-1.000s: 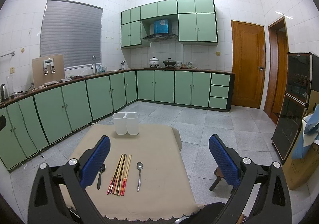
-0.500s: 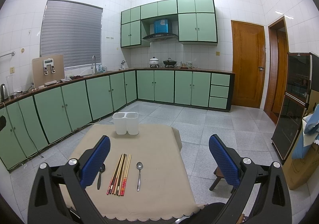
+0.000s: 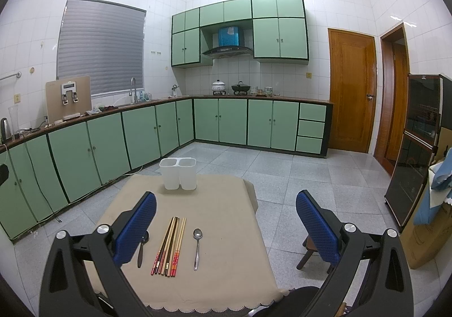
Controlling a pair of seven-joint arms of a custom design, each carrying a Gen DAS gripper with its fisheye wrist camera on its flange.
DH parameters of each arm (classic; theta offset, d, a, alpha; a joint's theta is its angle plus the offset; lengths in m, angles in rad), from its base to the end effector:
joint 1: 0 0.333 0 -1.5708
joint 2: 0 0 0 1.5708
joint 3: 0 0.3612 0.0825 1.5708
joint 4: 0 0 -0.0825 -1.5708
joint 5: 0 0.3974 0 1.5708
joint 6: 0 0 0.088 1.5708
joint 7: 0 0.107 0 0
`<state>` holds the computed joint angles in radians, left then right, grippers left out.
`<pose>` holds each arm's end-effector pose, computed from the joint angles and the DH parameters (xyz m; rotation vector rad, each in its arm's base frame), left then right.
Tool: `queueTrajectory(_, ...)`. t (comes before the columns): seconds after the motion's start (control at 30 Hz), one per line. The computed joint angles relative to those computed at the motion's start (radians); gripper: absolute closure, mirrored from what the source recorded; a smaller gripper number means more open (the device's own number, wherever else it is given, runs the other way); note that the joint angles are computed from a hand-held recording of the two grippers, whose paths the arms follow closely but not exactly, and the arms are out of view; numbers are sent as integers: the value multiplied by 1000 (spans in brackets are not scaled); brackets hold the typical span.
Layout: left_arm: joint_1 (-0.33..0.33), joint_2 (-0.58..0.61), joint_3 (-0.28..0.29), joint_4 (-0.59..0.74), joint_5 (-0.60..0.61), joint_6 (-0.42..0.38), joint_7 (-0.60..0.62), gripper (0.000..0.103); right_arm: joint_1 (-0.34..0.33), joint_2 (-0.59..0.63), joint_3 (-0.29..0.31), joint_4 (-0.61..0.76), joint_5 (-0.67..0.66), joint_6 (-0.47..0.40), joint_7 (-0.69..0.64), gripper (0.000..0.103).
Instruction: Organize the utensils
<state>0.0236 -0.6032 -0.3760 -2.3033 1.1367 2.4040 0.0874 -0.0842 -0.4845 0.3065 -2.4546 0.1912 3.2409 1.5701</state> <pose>0.3801 -0.1814 0.6673 -1.6151 1.0024 -0.7265 0.4240 0.1083 0.6544 -1.4776 1.3536 -0.9444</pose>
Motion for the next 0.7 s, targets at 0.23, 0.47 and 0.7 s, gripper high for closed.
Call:
queueTrajectory(0.23,-13,62,49,-12,-35,76,54,5,43,79,-41,16,-2,-19,-18,6)
queueTrajectory(0.47,-40,240,160,-37,-242,235,193,5,258,245,-218,59,34,-81,-113,18)
queueTrajectory(0.7,-5,443,163,-7,-217,376,214,5,441,442,-358,169,320,-183,-390,44)
